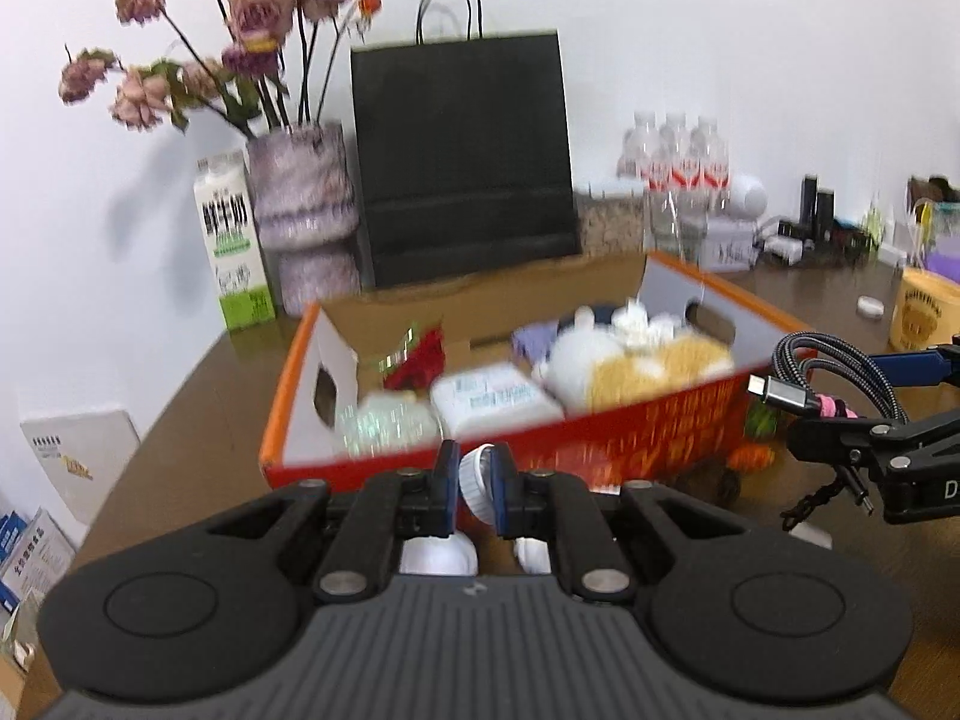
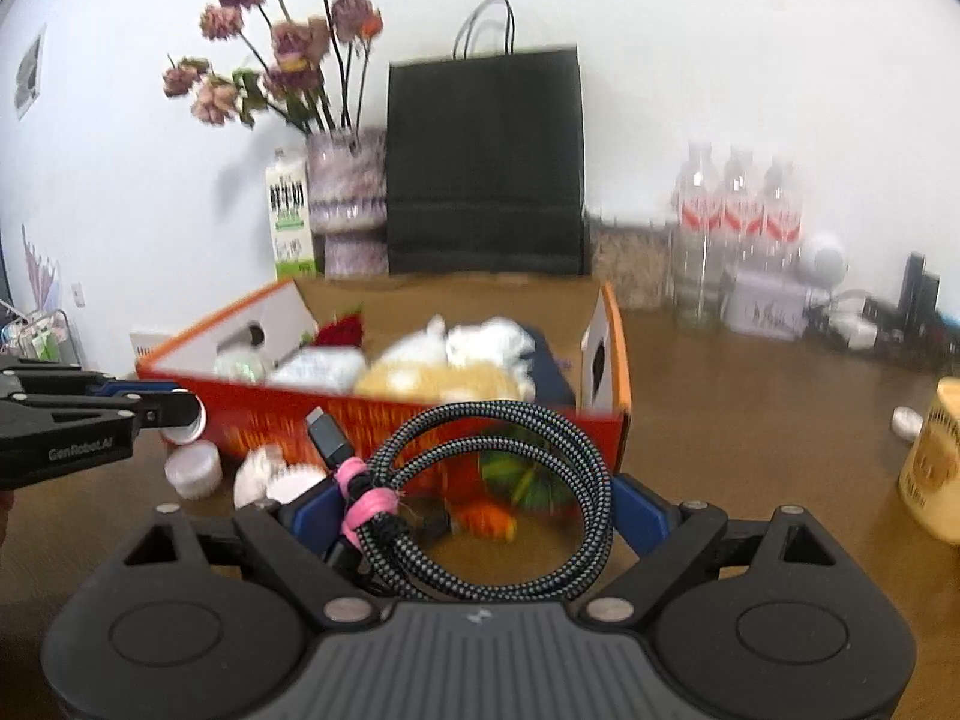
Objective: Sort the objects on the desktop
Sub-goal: 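Drop the bottle cap with the left tool into the box while the right tool drops the braided cable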
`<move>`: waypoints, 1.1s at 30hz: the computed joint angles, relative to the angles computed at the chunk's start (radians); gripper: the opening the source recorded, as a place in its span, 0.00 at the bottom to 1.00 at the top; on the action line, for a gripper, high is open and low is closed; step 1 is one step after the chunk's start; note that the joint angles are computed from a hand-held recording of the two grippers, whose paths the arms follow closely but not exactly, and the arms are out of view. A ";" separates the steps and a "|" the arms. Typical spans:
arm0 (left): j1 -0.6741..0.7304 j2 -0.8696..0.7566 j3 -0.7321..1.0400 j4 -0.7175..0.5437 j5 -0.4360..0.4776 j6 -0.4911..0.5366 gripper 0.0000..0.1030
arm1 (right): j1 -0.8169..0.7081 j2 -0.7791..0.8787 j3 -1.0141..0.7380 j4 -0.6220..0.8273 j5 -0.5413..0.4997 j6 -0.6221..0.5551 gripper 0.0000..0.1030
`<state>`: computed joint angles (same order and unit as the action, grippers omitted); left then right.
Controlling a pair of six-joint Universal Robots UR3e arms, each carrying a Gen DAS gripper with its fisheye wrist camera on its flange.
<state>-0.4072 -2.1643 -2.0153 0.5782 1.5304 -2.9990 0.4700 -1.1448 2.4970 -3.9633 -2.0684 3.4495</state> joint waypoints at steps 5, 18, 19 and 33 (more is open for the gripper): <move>0.001 0.005 0.081 -0.017 -0.005 -0.017 0.11 | -0.027 -0.049 -0.071 0.048 -0.003 -0.068 0.88; 0.003 -0.138 0.434 -0.185 -0.002 -0.093 0.11 | -0.136 0.028 -0.398 0.244 0.101 -0.147 0.88; 0.007 -0.157 0.468 -0.205 -0.006 -0.101 0.11 | -0.146 0.044 -0.421 0.257 0.112 -0.143 0.88; 0.008 -0.432 0.956 -0.520 0.022 -0.126 0.11 | -0.259 0.220 -0.667 0.421 0.220 -0.136 0.89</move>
<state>-0.3990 -2.5968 -1.0595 0.0579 1.5526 -3.1255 0.2115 -0.9244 1.8300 -3.5422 -1.8482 3.3134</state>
